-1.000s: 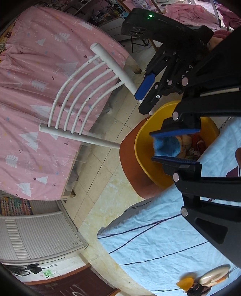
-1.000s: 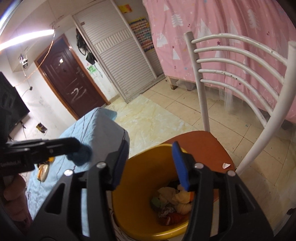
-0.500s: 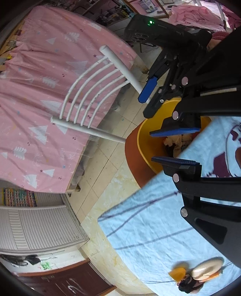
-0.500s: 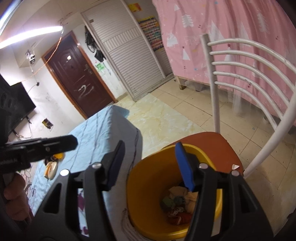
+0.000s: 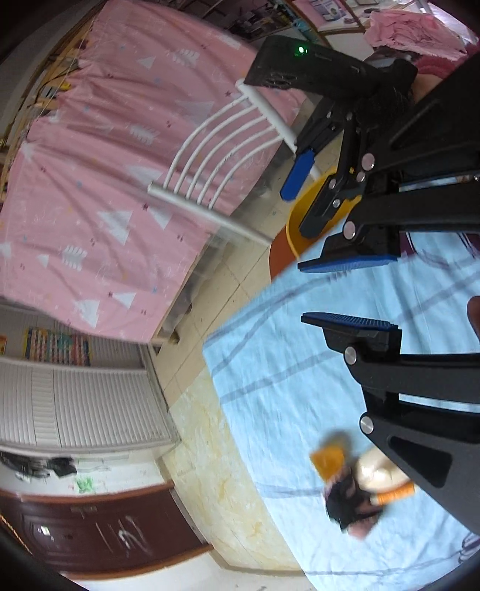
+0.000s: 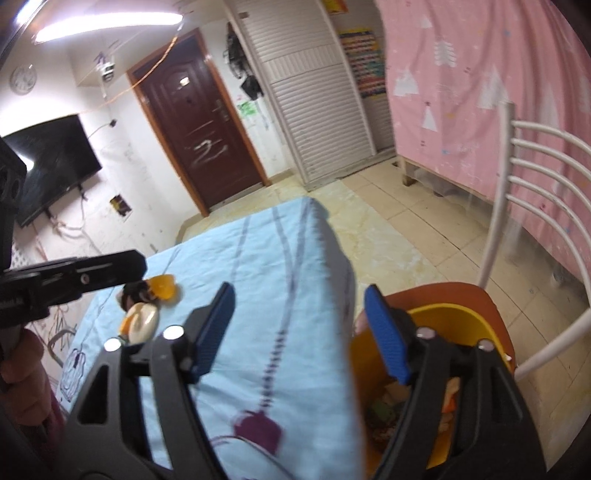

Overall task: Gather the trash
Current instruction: 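Move both open tools back over the pile on the bed, then grasp the black-and-pink glove with the left tool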

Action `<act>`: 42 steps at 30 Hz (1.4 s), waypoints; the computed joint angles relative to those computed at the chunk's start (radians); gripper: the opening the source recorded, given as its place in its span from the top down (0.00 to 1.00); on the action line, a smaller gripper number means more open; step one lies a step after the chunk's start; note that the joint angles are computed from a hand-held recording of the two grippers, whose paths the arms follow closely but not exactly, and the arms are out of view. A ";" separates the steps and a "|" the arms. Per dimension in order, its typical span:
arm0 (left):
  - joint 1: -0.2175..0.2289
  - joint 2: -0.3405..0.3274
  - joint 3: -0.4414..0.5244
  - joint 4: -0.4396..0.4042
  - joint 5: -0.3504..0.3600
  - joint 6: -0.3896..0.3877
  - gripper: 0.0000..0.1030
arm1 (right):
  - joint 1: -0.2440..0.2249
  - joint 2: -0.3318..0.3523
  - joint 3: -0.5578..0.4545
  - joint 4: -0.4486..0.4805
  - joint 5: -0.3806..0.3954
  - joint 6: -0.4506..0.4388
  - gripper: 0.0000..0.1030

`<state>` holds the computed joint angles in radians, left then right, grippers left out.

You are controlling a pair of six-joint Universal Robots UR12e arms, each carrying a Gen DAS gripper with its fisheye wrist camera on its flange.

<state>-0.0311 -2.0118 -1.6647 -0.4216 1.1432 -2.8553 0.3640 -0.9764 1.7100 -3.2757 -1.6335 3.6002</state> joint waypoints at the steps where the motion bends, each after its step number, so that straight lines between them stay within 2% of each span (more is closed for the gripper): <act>1: 0.009 0.001 -0.003 0.008 0.009 -0.004 0.87 | 0.004 0.004 -0.012 0.010 0.002 -0.008 0.27; 4: 0.036 0.001 -0.007 0.018 0.026 -0.018 0.87 | 0.022 0.025 -0.060 0.045 0.014 -0.033 0.27; 6: 0.052 -0.002 -0.007 0.024 0.043 -0.022 0.83 | 0.032 0.036 -0.085 0.063 0.021 -0.045 0.27; 8: 0.067 -0.006 -0.007 0.027 0.065 -0.025 0.69 | 0.042 0.049 -0.115 0.083 0.031 -0.062 0.27; 10: 0.084 -0.010 -0.006 0.028 0.077 -0.027 0.64 | 0.051 0.062 -0.142 0.104 0.037 -0.075 0.27; 17: 0.123 -0.027 0.002 0.029 0.089 -0.037 0.64 | 0.076 0.103 -0.228 0.187 0.056 -0.116 0.22; 29: 0.151 -0.081 0.043 -0.008 0.124 -0.004 0.64 | 0.091 0.146 -0.312 0.280 0.068 -0.140 0.22; 36: 0.161 -0.107 0.060 -0.019 0.113 0.027 0.64 | 0.094 0.175 -0.364 0.328 0.081 -0.156 0.21; 38: 0.165 -0.110 0.065 -0.028 0.090 0.042 0.61 | 0.095 0.183 -0.378 0.337 0.085 -0.160 0.17; 42: 0.168 -0.118 0.074 -0.034 0.083 0.071 0.54 | 0.096 0.200 -0.409 0.362 0.092 -0.170 0.16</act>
<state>0.1369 -2.1303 -1.5907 -0.4553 1.2261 -2.7844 0.4598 -0.7765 1.3007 -2.9142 -1.5413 3.4306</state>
